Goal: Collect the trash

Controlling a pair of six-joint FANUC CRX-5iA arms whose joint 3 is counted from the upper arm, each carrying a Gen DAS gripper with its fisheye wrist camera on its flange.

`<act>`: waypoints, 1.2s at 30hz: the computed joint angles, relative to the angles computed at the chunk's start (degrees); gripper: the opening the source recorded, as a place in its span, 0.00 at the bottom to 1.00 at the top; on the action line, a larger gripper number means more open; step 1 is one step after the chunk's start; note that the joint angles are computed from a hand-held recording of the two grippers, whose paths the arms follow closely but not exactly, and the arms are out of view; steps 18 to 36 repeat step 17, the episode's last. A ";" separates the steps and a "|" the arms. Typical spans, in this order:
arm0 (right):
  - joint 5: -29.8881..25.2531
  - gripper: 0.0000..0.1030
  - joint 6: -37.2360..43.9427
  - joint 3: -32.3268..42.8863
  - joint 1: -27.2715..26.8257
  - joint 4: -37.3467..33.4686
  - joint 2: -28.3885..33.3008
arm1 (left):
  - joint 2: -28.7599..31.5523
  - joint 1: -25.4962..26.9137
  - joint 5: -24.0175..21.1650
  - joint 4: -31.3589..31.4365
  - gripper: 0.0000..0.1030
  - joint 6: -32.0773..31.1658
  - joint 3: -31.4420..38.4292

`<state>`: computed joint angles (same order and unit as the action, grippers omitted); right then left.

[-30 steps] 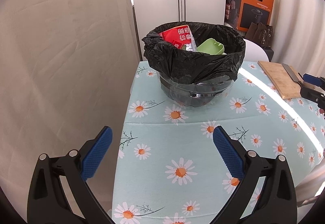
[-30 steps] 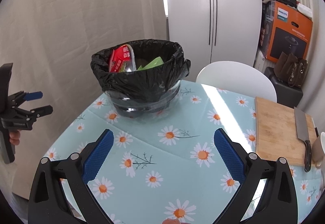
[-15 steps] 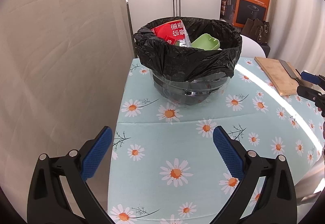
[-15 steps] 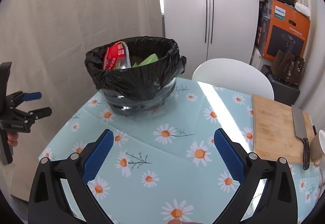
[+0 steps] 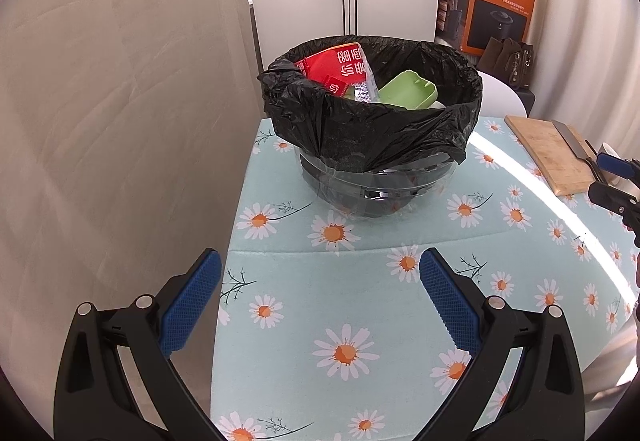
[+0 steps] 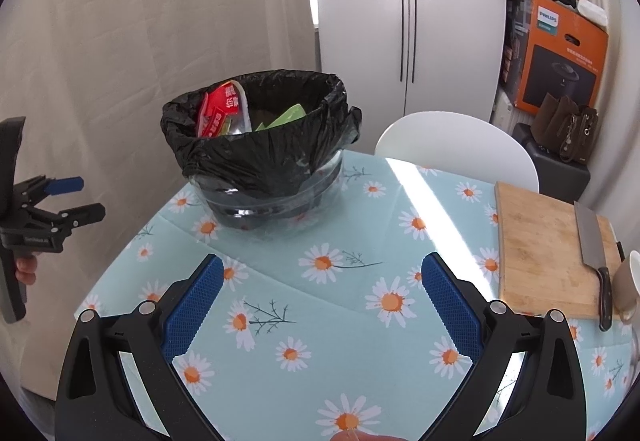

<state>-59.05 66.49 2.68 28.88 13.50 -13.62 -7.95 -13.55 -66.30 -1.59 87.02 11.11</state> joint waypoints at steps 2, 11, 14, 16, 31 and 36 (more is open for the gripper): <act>0.16 0.92 -0.09 -0.23 -0.05 0.35 0.01 | 0.21 -0.04 0.09 0.11 0.94 0.02 0.11; 0.64 0.92 0.93 0.25 -1.15 -1.74 0.58 | 0.20 0.33 0.68 1.22 0.94 0.80 -0.11; 1.02 0.92 1.57 0.30 -1.66 -2.58 0.76 | -0.06 1.24 1.05 3.19 0.94 0.44 -0.44; 1.51 0.92 1.28 0.04 -1.97 -2.68 0.84 | 0.09 0.55 0.87 1.52 0.94 1.33 0.50; 1.95 0.92 1.08 -0.32 -2.08 -2.47 0.73 | 0.40 -0.32 0.53 -0.58 0.94 2.67 1.45; 1.95 0.92 1.08 -0.32 -2.08 -2.47 0.73 | 0.40 -0.32 0.53 -0.58 0.94 2.67 1.45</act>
